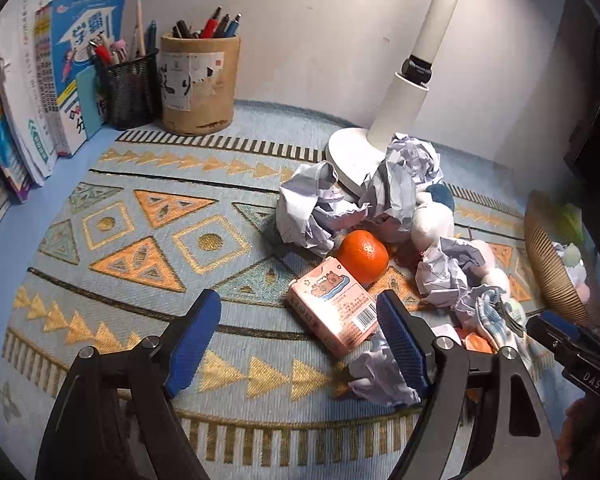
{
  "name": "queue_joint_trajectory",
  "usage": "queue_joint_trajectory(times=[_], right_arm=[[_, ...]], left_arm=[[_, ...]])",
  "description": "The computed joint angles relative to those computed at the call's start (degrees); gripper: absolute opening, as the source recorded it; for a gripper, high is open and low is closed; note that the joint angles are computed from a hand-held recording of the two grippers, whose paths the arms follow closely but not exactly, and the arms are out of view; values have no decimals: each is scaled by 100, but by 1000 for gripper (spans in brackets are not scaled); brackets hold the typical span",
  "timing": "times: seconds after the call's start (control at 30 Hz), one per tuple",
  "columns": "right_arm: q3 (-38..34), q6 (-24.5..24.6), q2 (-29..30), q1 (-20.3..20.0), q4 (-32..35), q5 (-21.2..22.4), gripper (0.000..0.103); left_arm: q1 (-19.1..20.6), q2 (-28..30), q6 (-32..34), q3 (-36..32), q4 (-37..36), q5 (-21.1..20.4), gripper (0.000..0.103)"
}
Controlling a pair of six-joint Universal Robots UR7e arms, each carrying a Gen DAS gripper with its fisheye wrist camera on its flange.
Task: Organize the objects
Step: 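Move both tools back toward the pink juice box and plush toys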
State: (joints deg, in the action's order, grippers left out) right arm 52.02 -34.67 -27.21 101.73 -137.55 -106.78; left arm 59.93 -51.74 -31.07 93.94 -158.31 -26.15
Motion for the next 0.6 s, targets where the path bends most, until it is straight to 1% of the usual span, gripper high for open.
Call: queue_joint_trajectory(times=[0.07,0.13,0.2,0.23,0.27,0.3,0.33,0.37,0.4,0.47,0.5,0.53,0.57,0.6], right_arm=[[-346,65,214,-24,289,40,61],[-526,41,372,-35,381,-8,61],[-611,147,439,-89,541,148,61],[-510,138,397,-120,389,278,61],[-482,108,380,-133,382,321,61],[-464,101,365,-137,369,350,58],[-443,98,342,-148,403,421,54],[-404,65,322,-153,376,441,50],[-352,32,303,-147,306,435,50],[-241,-43,251,-142,193,454,49],[-188,-82,218,-148,161,503,49],[-124,-114,178,-159,119,579,49],[-64,-142,135,-173,73,670,49],[-6,-158,101,-184,21,747,49]], left_arm=[[62,159,-38,-208,242,-14,78],[115,281,-120,-380,497,-42,78],[130,364,-16,-447,418,-81,78],[134,372,-34,-457,431,-93,78],[137,368,-32,-443,384,-114,78],[148,362,13,-420,299,-160,79],[157,364,89,-404,198,-205,77],[173,334,260,-351,-2,-380,67],[192,304,328,-345,-69,-556,65],[190,192,327,-262,24,-628,62],[178,109,438,-146,-77,-681,55],[174,-14,512,-27,-60,-776,55],[168,-142,505,58,158,-807,55],[155,-263,585,121,428,-800,58]])
